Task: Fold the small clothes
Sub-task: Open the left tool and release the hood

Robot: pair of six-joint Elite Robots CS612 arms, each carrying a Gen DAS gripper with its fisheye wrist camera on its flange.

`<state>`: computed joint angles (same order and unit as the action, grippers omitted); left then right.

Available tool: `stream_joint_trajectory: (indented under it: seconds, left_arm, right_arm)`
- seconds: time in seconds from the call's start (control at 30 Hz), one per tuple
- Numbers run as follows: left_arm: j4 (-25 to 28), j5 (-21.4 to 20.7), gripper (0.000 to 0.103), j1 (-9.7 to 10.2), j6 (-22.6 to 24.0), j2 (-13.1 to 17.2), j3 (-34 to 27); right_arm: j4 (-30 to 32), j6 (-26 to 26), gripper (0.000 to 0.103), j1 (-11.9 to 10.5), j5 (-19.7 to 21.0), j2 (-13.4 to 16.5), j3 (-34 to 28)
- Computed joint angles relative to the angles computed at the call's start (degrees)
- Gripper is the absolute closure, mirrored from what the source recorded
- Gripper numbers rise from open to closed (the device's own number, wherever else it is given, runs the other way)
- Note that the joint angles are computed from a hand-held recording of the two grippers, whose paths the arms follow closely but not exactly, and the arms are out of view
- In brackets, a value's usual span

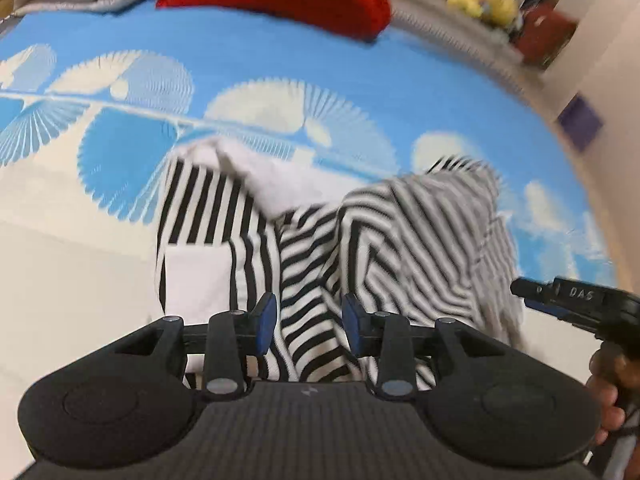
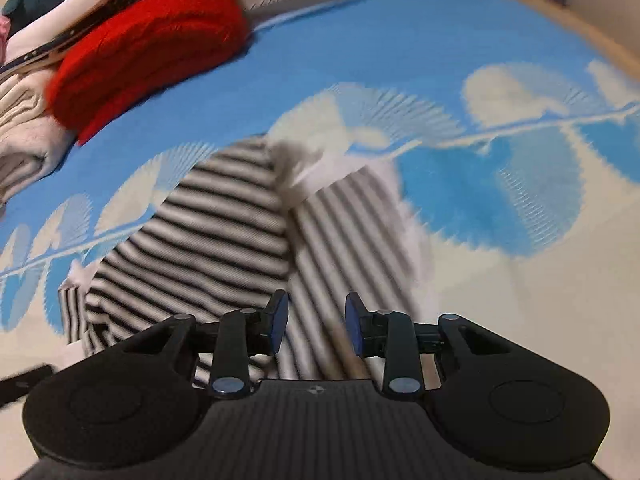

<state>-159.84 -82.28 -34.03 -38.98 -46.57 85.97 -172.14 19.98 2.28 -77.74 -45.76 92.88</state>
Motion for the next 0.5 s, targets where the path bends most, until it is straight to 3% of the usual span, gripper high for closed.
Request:
stream_joint_trajectory:
  seconds: [0.2, 0.37, 0.43, 0.47, 0.5]
  left_arm:
    - [7.1, -2.9, 0.059, 0.36, -2.3, 2.2, -3.2]
    - [8.2, -4.4, 0.060, -0.28, -0.5, 2.8, -3.7]
    - [8.4, -3.7, 0.075, -0.40, 0.9, 2.7, -3.6]
    - [8.3, -3.5, 0.095, -0.39, 1.4, 2.5, -3.5]
    - [7.9, -3.1, 0.103, -0.37, 1.7, 2.4, -3.3]
  right_arm:
    - [6.6, -0.1, 0.061, 2.1, -1.0, 2.7, -4.1]
    - [8.7, -3.3, 0.061, 3.7, -3.9, 4.1, -5.8]
    - [7.7, -4.4, 0.076, 4.1, -4.9, 4.0, -5.5]
    - [6.9, -4.4, 0.096, 4.1, -5.1, 4.0, -5.3]
    - [6.0, -4.1, 0.102, 4.1, -5.2, 3.8, -5.0]
